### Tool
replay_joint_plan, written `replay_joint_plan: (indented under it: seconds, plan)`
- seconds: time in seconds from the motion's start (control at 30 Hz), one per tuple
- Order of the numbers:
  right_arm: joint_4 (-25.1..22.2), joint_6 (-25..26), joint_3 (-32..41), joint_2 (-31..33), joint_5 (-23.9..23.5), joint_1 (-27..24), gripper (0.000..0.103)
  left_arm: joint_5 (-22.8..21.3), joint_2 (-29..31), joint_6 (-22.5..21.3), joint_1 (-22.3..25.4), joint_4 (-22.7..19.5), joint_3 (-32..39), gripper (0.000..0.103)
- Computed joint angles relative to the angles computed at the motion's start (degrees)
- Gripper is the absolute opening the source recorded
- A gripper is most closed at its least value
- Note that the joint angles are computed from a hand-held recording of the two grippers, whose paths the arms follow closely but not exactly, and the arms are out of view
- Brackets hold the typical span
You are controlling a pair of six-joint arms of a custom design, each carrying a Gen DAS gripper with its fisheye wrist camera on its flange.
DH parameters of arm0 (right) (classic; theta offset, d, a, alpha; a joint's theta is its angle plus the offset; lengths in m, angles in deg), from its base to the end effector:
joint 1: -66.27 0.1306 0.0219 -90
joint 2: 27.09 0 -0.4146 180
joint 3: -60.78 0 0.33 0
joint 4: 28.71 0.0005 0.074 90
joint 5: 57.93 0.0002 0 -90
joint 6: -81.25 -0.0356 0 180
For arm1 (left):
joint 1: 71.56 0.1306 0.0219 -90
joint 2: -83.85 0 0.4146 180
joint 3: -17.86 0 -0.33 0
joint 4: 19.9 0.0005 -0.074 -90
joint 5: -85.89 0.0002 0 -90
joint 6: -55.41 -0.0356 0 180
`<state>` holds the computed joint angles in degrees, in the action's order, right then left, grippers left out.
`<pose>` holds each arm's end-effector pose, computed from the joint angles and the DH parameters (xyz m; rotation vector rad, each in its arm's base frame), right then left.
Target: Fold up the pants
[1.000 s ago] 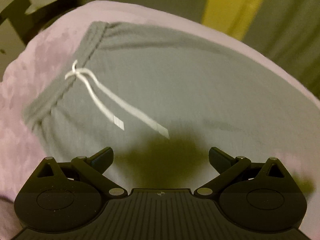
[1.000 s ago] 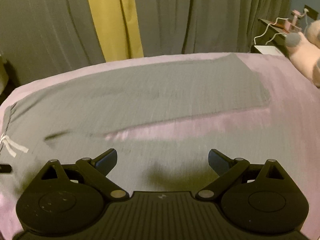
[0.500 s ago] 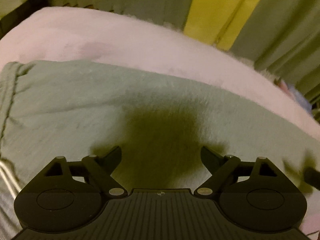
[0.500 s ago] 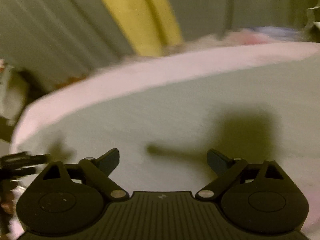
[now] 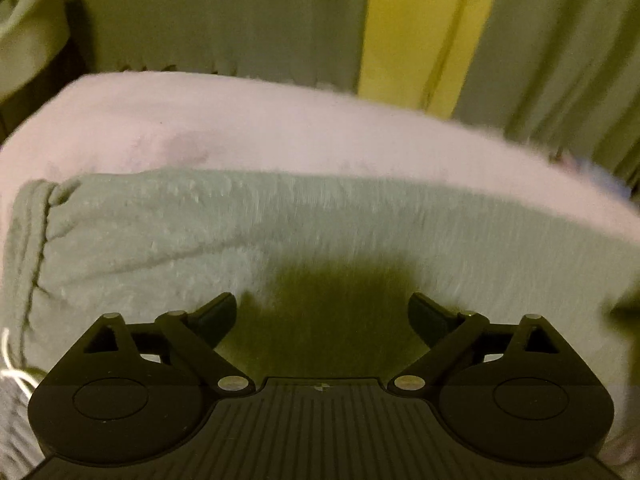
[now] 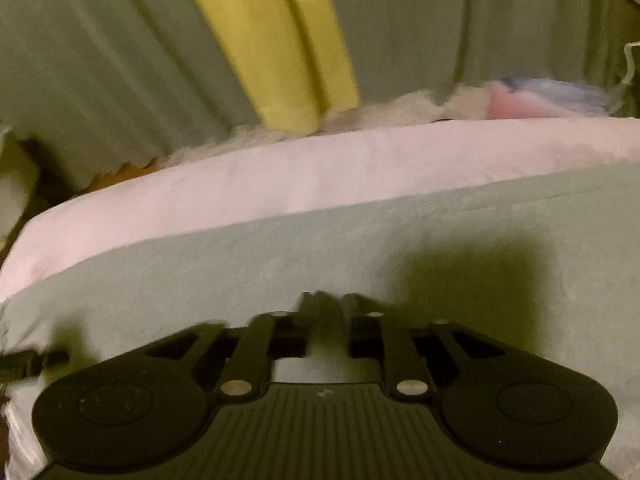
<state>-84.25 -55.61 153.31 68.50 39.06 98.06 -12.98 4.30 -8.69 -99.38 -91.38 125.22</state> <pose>0.3839 0.2322 0.4322 0.3884 2.5929 0.3431 0.4192 -0.2156 0.4793 -0.0020 2.6763 -0.0876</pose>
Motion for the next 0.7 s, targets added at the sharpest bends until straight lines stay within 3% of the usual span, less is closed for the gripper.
replay_joint_plan:
  seconds: [0.07, 0.13, 0.2, 0.23, 0.3, 0.37, 0.47, 0.53, 0.6, 0.7]
  plan:
    - [1.4, 0.5, -1.3, -0.6, -4.2, 0.9, 0.051, 4.1, 0.7, 3.9, 1.7, -1.1, 1.8, 0.096]
    - [0.9, 0.3, -1.5, 0.6, -6.1, 1.7, 0.053, 10.1, 2.1, 6.7, 3.6, -1.6, 3.2, 0.096]
    - [1.5, 2.8, -2.3, 0.7, -5.9, 0.5, 0.050, 10.9, 4.4, 5.8, 4.7, -2.9, 5.3, 0.096]
    - [1.0, 3.9, -2.1, 0.7, -3.4, -0.3, 0.050, 8.7, 5.8, 5.1, 4.9, -3.3, 6.5, 0.095]
    - [-5.5, 3.9, 1.9, 2.3, 8.1, -0.5, 0.050, 3.4, 9.4, 6.6, 5.7, -6.6, 10.5, 0.095]
    - [-10.0, 3.5, 3.7, 3.4, 15.2, -0.4, 0.052, 5.7, 11.2, 9.8, 7.5, -7.4, 12.5, 0.096]
    - [-7.4, 5.8, 1.1, 0.6, 11.3, -2.3, 0.064, 4.7, 12.5, 15.6, 8.6, -6.5, 14.7, 0.096]
    - [-9.4, 6.4, 1.3, -0.4, 11.2, -4.5, 0.067, 6.9, 13.5, 19.0, 9.8, -8.4, 17.1, 0.096]
    - [-10.5, 7.2, 1.3, -1.2, 10.4, -7.7, 0.070, 8.3, 13.7, 17.6, 10.0, -9.7, 17.9, 0.098]
    - [-10.9, 6.0, 1.3, -3.3, 8.7, -11.0, 0.091, 10.3, 17.5, 14.7, 10.3, -18.7, 24.3, 0.098]
